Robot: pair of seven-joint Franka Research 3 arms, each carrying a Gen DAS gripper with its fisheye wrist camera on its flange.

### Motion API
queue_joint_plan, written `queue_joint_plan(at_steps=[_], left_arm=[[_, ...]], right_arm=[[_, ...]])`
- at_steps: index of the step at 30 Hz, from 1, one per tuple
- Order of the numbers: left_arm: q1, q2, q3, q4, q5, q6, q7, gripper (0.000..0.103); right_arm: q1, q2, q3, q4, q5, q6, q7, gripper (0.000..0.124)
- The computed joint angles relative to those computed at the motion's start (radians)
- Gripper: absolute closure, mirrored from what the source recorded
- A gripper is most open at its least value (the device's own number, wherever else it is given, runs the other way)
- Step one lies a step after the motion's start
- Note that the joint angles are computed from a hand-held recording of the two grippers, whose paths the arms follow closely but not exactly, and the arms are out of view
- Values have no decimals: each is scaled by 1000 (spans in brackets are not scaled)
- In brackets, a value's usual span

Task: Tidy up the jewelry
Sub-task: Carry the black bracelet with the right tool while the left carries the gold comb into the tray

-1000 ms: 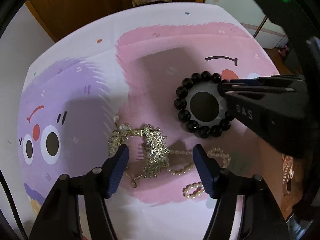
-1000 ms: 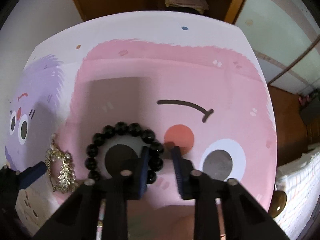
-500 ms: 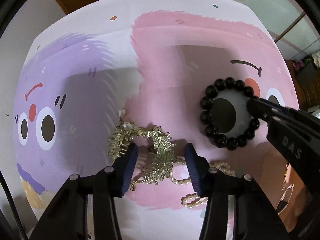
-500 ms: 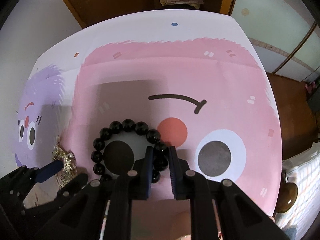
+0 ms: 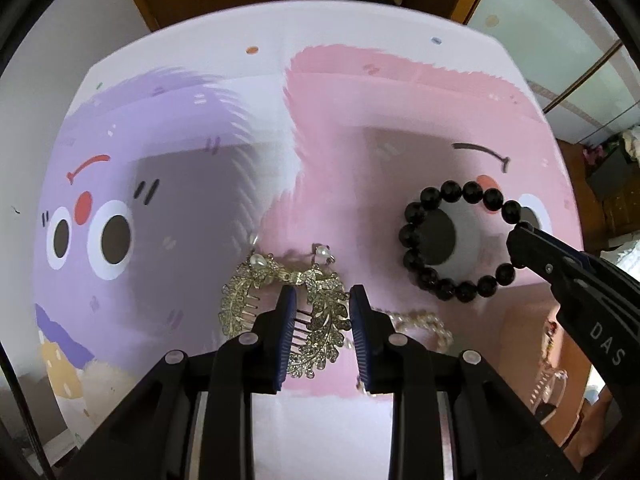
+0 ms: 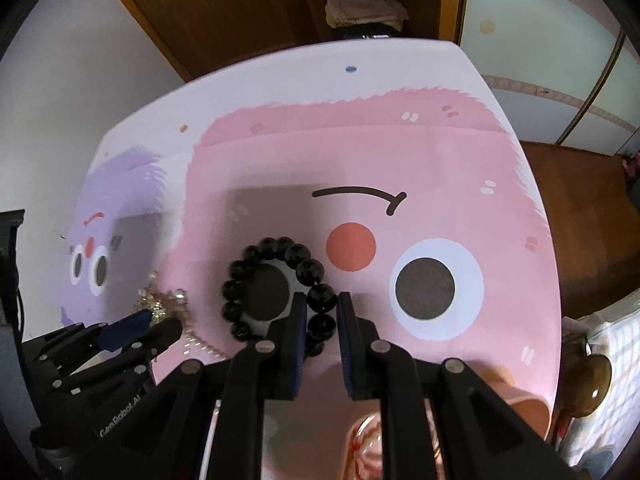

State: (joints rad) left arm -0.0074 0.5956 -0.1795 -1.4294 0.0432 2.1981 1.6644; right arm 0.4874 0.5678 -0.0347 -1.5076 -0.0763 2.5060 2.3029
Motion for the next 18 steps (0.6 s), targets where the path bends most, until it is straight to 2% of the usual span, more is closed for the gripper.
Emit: queue_joint_plan(at_steps=[5,12,18], left_arm=[[20,-106,-17,-120,-33,46,32,78],[37,-202,-28,-197,-87,70,116,78],[40,-302,-38,-278,-172,86,209,78]], right_arm=[[5,-87,9,-122,6,107,8,109],[17,-158,14,-187,-5,171,11,109],[38,-267,6,-287,-63,251,61,109]])
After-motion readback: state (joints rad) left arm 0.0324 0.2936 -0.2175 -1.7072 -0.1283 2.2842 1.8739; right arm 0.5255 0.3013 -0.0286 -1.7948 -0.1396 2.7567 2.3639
